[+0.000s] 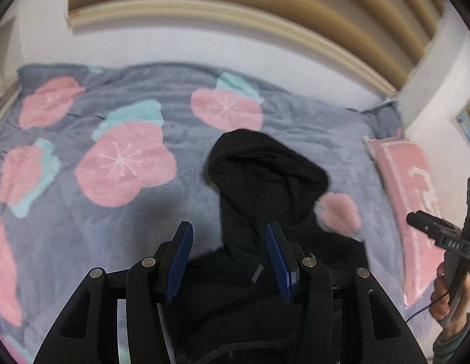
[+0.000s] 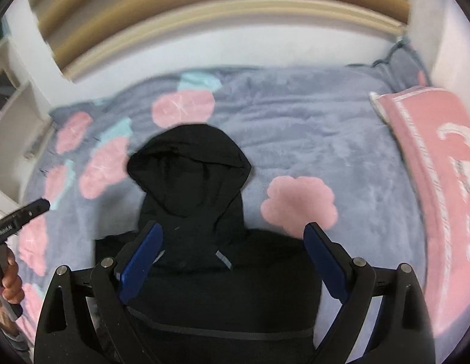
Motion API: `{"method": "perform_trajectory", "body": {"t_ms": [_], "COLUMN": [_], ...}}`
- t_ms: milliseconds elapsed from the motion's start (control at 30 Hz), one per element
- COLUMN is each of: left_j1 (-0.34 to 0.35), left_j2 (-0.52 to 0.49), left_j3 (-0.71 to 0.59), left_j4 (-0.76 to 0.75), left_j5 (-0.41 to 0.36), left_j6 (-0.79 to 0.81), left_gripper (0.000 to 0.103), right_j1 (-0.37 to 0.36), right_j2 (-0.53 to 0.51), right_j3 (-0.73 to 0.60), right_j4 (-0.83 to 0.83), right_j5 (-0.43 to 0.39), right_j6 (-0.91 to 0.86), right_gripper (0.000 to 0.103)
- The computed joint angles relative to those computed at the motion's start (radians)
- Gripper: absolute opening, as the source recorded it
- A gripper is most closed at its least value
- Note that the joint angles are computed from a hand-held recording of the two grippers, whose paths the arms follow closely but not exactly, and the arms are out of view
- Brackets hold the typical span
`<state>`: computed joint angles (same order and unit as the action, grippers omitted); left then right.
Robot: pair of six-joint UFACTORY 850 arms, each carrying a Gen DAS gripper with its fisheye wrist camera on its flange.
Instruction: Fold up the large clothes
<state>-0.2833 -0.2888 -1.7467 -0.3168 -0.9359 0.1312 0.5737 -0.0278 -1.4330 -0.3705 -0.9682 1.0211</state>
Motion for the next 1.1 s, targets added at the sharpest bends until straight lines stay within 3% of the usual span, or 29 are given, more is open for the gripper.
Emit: {"method": "perform_trajectory", "body": {"t_ms": [133, 300, 333, 367, 433, 467, 533, 633, 700, 800, 867, 933, 1000, 1100], "left_j1": [-0.002, -0.014, -0.017, -0.022, -0.028, -0.038, -0.027, 0.036, 0.047, 0.032, 0.022, 0.022, 0.017, 0.022], "left_j2": [-0.164, -0.311, -0.332, -0.355, -0.404, -0.433, -0.478, -0.394, -0.344, -0.397, -0.463, -0.441, -0.405, -0.291], "left_j3": [-0.069, -0.158, -0.17, -0.181, -0.225, -0.259, -0.299, -0.187, -0.117, -0.15, -0.183, -0.142, -0.112, 0.007], "left_j4": [-0.065, -0.075, -0.08, -0.085, -0.078, -0.035, -0.034, -0.28, -0.319, -0.183, -0.147, -0.189, -0.161, -0.191], "left_j5": [0.043, 0.1, 0.118, 0.149, 0.147, 0.148, 0.13, 0.169, 0.185, 0.129, 0.084, 0.146, 0.175, 0.231], "left_j6": [-0.008, -0.035, -0.035, -0.032, -0.052, -0.09, -0.12, 0.02, 0.075, -0.007, -0.006, 0.053, 0.041, 0.158], "left_gripper": [0.051, 0.051, 0.046, 0.034, 0.03, 0.018, 0.009, 0.007, 0.008, 0.008, 0.013, 0.015, 0.017, 0.02], "right_j1": [-0.09, -0.17, -0.179, -0.183, -0.195, -0.206, -0.219, -0.226, -0.212, -0.182, -0.204, -0.226, -0.222, -0.216], "right_j2": [-0.144, -0.286, -0.322, -0.35, -0.404, -0.428, -0.441, -0.313, -0.259, -0.311, -0.353, -0.388, -0.386, -0.339], "right_j3": [-0.013, -0.053, -0.075, -0.096, -0.128, -0.14, -0.139, -0.009, 0.047, 0.035, 0.035, 0.03, 0.018, 0.027], "right_j4": [0.072, 0.128, 0.117, 0.096, 0.089, 0.12, 0.139, 0.039, -0.005, -0.059, 0.047, 0.173, 0.156, 0.138], "right_j5": [0.082, 0.161, 0.158, 0.148, 0.138, 0.147, 0.165, 0.324, 0.365, 0.287, 0.289, 0.298, 0.276, 0.253], "right_j6": [-0.11, -0.167, -0.165, -0.154, -0.149, -0.175, -0.201, -0.062, -0.039, -0.062, -0.153, -0.275, -0.299, -0.318], "right_gripper": [0.074, 0.072, 0.072, 0.072, 0.069, 0.047, 0.01, 0.009, 0.009, 0.009, 0.009, 0.012, 0.016, 0.032]}}
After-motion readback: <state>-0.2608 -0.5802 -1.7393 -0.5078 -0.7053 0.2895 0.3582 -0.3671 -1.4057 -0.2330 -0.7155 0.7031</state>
